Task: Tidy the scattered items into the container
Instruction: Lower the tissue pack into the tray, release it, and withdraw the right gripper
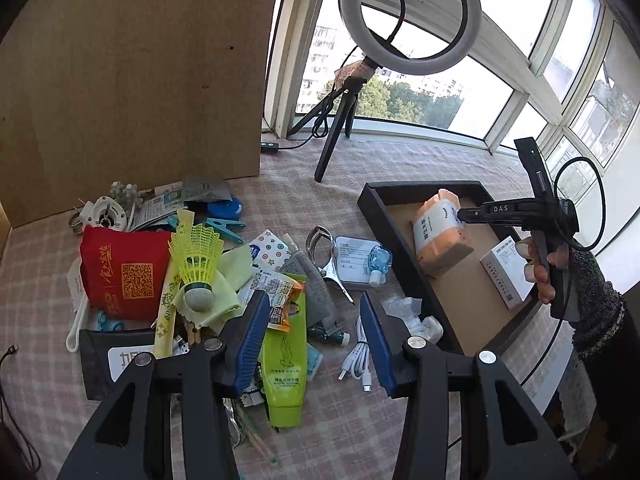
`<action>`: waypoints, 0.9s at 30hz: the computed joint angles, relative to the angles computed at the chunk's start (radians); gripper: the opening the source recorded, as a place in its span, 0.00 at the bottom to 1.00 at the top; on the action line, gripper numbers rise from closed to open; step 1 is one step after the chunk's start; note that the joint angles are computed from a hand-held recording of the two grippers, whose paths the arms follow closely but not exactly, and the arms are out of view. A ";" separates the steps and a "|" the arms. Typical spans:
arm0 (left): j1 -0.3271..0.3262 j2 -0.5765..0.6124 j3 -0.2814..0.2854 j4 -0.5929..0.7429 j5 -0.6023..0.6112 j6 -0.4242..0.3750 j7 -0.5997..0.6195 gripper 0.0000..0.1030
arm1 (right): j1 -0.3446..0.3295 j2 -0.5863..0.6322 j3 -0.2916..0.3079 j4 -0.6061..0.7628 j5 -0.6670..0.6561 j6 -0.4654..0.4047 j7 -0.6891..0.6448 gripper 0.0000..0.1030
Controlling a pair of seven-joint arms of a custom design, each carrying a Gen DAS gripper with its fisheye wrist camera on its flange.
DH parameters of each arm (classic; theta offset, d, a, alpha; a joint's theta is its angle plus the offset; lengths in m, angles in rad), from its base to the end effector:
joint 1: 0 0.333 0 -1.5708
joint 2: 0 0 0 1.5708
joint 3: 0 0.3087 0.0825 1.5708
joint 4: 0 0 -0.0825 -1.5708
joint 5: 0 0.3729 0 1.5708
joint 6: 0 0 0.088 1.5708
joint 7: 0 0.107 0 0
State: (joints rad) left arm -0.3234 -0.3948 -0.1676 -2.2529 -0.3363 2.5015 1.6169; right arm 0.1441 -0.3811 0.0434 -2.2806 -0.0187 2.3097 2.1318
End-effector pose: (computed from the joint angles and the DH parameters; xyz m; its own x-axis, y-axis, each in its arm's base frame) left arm 0.4145 -0.2308 0.5872 -0.3953 -0.8897 0.2283 -0.7893 0.2019 -0.5799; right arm 0.4563 0.0882 0.5447 -0.3176 -0.9304 -0.1832 -0.8611 0.3639 -0.3551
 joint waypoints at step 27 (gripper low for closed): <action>0.078 -0.096 0.024 -0.141 0.093 -0.032 -0.077 0.44 | 0.025 -0.010 -0.002 -0.005 0.028 0.044 0.068 0.13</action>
State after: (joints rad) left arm -0.2454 -0.4910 -0.1431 -2.3940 -0.2432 2.4696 1.5397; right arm 0.1687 -0.3908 0.0418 -2.2858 0.0092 2.3537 2.1999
